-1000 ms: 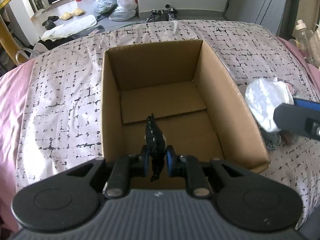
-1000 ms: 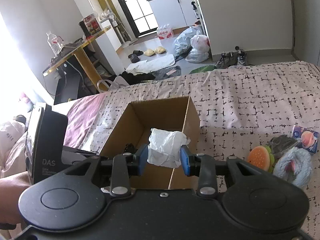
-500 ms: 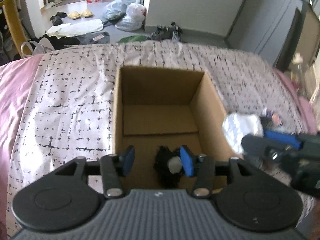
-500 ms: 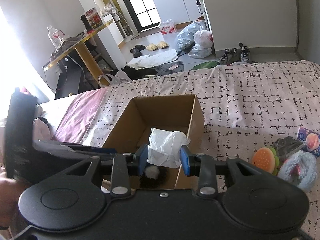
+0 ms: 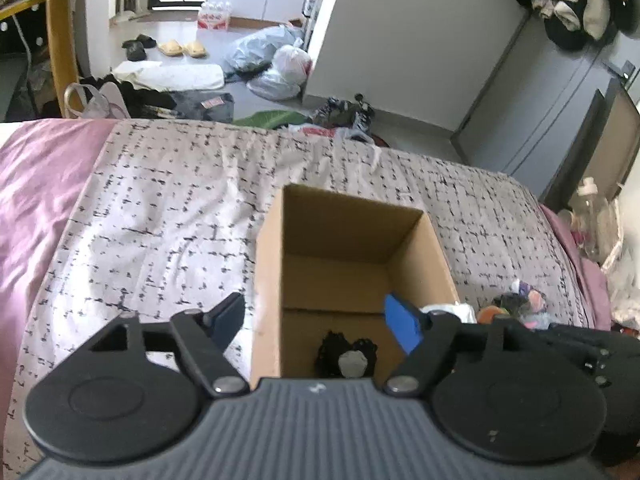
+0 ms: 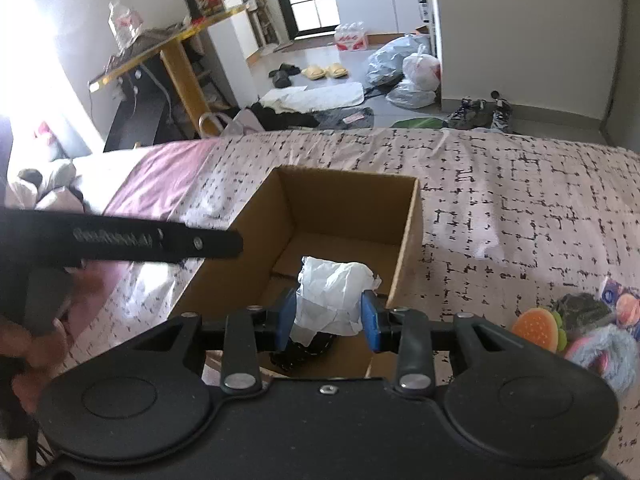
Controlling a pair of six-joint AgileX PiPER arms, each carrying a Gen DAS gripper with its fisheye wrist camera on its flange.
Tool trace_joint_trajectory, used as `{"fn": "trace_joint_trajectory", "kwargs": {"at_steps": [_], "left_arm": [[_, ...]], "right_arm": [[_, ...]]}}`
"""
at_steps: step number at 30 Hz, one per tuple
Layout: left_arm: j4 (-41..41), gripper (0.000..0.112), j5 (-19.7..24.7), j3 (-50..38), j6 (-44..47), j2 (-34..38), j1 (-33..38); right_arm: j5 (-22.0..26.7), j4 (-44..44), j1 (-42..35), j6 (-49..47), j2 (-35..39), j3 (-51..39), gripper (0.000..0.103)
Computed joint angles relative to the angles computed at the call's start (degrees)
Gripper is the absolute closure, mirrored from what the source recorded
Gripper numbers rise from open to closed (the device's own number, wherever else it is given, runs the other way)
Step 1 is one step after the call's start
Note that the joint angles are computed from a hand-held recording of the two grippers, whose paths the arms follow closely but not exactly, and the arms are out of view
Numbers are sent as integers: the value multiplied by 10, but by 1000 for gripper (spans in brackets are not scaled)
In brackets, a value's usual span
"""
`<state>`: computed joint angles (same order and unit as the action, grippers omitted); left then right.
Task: Organize soft objects
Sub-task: 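Open the left gripper dropping the penguin while the right gripper drops the tissue into the box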
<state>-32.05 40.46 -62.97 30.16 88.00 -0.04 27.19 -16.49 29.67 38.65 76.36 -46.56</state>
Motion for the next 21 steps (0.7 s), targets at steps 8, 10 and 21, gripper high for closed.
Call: {"fn": "trace_joint_trajectory", "kwargs": {"at_steps": [8, 10, 21], "left_arm": [[-1, 22, -6, 20, 18, -6, 13], [-21, 20, 1, 28, 34, -8, 24], [-119, 9, -18, 63, 131, -28, 44]], "right_arm": [[45, -1, 21, -48, 60, -45, 67], [56, 20, 19, -80, 73, -58, 66], [42, 14, 24, -73, 36, -39, 34]]}}
